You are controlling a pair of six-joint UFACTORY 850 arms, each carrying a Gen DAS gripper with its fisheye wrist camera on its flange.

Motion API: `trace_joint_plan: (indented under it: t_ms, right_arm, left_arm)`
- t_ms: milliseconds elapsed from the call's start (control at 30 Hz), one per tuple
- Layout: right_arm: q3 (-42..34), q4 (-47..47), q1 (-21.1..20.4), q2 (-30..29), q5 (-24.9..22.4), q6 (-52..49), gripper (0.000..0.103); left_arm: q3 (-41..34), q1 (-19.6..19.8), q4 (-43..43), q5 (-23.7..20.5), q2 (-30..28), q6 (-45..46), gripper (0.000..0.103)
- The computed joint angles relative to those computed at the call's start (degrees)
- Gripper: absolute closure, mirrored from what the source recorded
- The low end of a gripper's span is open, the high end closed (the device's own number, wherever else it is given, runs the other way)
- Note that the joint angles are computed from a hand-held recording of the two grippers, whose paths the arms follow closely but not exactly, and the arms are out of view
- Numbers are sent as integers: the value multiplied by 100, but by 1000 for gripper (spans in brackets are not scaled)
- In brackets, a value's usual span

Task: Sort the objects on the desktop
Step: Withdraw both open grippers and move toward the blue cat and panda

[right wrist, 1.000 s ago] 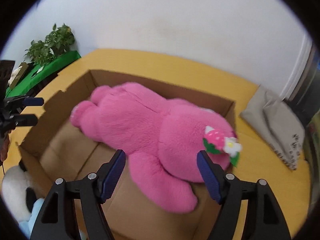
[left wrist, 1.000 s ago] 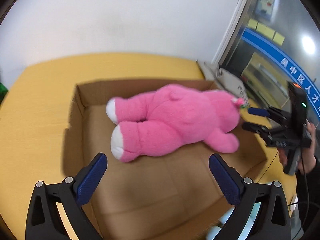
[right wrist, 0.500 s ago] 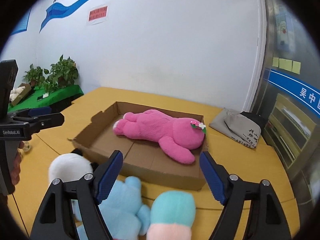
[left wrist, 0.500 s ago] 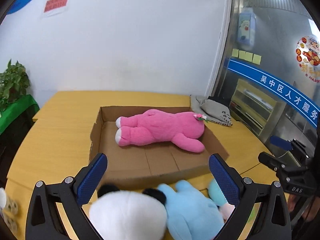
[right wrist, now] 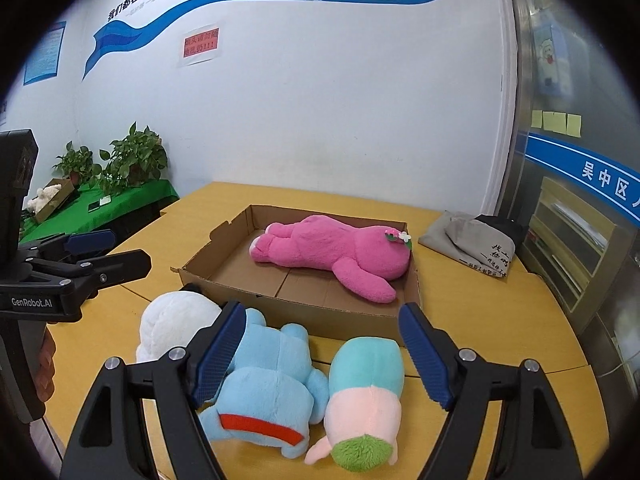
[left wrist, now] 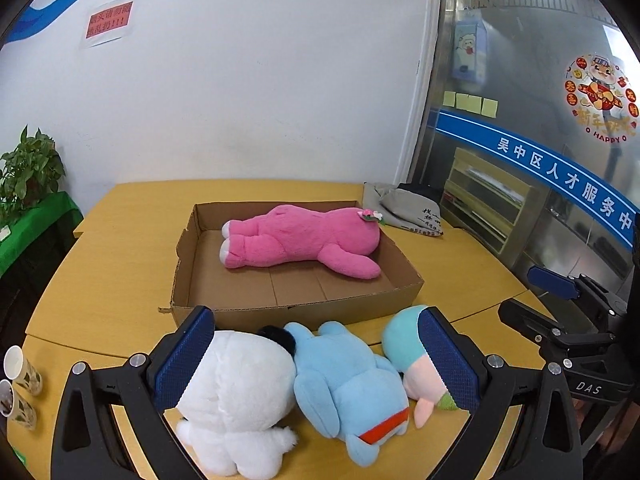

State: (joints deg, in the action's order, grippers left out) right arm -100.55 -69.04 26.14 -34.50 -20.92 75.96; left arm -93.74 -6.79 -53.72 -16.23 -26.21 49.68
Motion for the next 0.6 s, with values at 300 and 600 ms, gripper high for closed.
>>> trace_joint_plan:
  t_ms: [300,600]
  right_arm:
    - [-160,247,-64,-172,42,-182,24]
    - [-442,654,-72,-415,-56,-602,24]
  left_arm:
    - [-71,-5,231,-94,-76,-246,0]
    - [-285,12,219,-274,-305,-238,0]
